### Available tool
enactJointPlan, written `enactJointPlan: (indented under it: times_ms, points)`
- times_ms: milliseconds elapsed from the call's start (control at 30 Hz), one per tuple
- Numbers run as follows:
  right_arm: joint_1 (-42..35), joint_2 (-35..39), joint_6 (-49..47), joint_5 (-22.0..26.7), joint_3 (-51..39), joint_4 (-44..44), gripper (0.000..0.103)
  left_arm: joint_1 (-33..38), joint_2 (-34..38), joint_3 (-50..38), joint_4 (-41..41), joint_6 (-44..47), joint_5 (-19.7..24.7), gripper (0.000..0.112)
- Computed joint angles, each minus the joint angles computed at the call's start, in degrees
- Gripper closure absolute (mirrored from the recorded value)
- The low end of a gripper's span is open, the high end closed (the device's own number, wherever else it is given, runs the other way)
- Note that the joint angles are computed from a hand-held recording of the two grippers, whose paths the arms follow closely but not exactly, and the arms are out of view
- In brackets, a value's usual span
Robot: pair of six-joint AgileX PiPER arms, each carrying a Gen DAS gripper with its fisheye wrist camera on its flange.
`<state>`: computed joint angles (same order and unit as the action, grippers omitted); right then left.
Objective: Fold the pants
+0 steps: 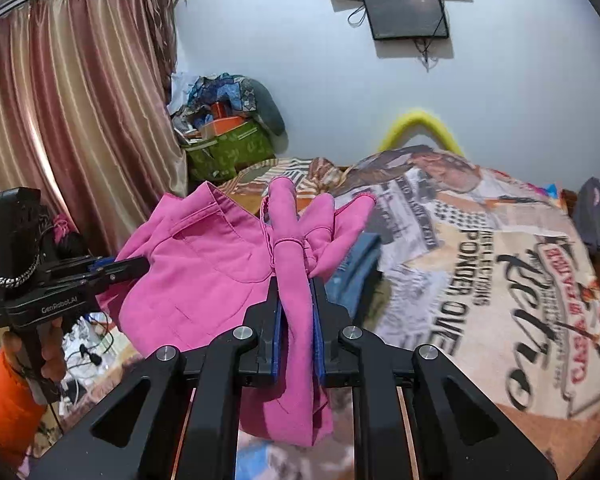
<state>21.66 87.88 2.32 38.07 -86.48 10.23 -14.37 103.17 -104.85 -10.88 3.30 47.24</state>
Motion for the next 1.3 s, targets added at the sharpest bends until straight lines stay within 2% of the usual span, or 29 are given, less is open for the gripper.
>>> enactJointPlan:
  times_ms: [200, 267, 400, 467, 533, 567, 600, 667, 733, 800, 1000, 1300]
  points:
    - [0.8, 10.2, 0.4, -2.4, -5.6, -1.4, 0.095, 3.1, 8.8, -4.1, -2.1, 3.6, -1.4, 0.094]
    - [0.0, 13.5, -1.3, -2.6, -7.3, 0.9, 0.096, 3.5, 12.5, -5.8, -1.9, 3.3, -0.9, 0.094]
    - [-0.7, 18.7, -2.8, -1.8, -9.5, 3.0, 0.096, 4.3, 14.4, -2.5, -2.1, 4.6, -3.2, 0.094]
    - [-1.0, 20.1, -2.6, -0.7, -9.8, 2.9, 0.096, 5.3, 14.5, -0.2, -3.8, 6.3, -4.2, 0.089]
    - [-1.5, 20.8, -2.7, 0.6, -9.3, 3.4, 0.095, 5.9, 15.0, 0.2, -4.4, 6.5, -4.8, 0.076]
    - [-1.8, 21.0, -3.0, 1.1, -9.2, 4.3, 0.095, 6.1, 14.9, 0.9, -4.4, 5.9, -5.6, 0.073]
    - [-2.1, 21.1, -3.0, 1.7, -9.1, 4.8, 0.091, 6.1, 14.8, 1.2, -4.1, 4.7, -5.8, 0.069]
    - [-1.8, 21.5, -0.6, 3.5, -9.9, 2.1, 0.083, 6.2, 14.6, 1.0, -3.3, 2.4, -5.3, 0.066]
    - [-0.5, 21.5, 3.6, 5.4, -11.4, -4.1, 0.064, 5.9, 14.0, 0.6, -2.1, 0.7, -4.4, 0.066]
    - [0.1, 20.9, 5.8, 6.0, -11.8, -7.2, 0.059, 5.1, 12.6, 1.0, 0.6, -1.3, -4.2, 0.066]
    - [-0.3, 12.9, 4.5, 5.2, -6.6, -4.9, 0.059, 3.5, 3.2, 6.2, 2.3, -4.0, -3.9, 0.067]
    - [6.8, -5.4, 14.4, 6.0, -0.9, -14.8, 0.059, -5.3, -19.4, 14.4, 11.4, -12.8, -3.4, 0.067]
